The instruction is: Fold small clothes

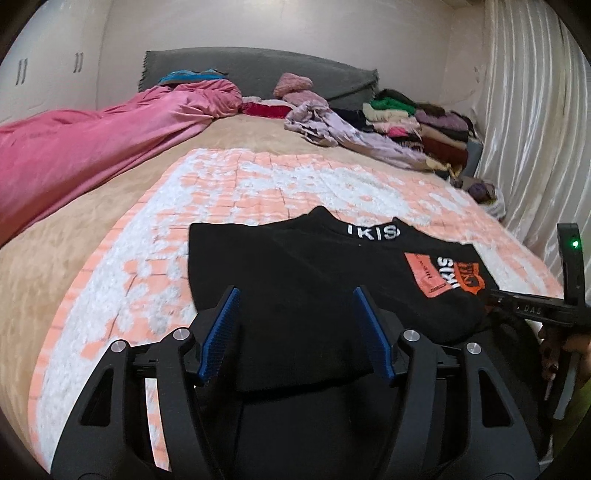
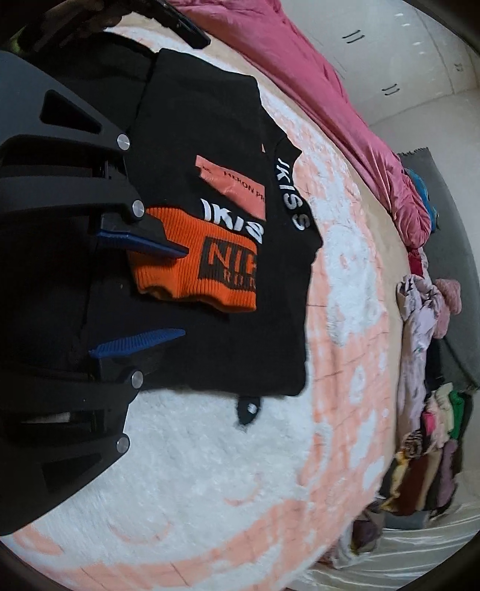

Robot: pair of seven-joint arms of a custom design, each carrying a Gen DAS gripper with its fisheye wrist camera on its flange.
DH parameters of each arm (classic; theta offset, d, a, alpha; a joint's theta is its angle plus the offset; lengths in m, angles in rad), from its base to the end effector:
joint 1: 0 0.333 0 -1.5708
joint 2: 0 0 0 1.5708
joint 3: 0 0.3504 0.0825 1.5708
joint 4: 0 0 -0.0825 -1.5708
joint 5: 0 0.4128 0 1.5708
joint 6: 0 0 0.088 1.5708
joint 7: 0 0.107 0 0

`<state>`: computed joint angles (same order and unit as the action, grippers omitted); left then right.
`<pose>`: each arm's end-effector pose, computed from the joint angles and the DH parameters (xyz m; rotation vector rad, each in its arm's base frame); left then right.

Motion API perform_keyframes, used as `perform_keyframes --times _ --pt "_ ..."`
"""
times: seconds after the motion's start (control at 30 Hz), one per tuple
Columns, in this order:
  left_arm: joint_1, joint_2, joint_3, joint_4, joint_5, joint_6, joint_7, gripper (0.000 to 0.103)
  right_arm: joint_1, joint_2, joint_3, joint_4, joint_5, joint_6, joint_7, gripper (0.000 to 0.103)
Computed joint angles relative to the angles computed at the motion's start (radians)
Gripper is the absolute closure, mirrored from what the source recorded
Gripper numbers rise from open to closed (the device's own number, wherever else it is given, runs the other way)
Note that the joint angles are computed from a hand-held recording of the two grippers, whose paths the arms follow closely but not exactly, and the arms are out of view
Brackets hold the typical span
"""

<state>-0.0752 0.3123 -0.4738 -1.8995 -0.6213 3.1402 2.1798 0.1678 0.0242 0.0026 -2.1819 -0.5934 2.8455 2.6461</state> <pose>0.6319 -0.2876 0.4675 -1.3414 2.1232 -1.2266 0.5875 0.1311 0.4621 -1.4080 2.1028 -0.5803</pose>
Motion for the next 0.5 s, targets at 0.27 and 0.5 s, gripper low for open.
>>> perform_keyframes --times 0.27,0.5 --pt "-0.136 0.036 0.182 0.042 0.185 -0.126 -0.199 0.048 0.012 -0.008 0.000 0.007 -0.076 -0.010 0.019 0.093" --pt "-0.110 0.038 0.157 0.035 0.182 -0.120 -0.197 0.048 0.000 -0.039 0.024 0.010 -0.209 -0.134 0.113 0.103"
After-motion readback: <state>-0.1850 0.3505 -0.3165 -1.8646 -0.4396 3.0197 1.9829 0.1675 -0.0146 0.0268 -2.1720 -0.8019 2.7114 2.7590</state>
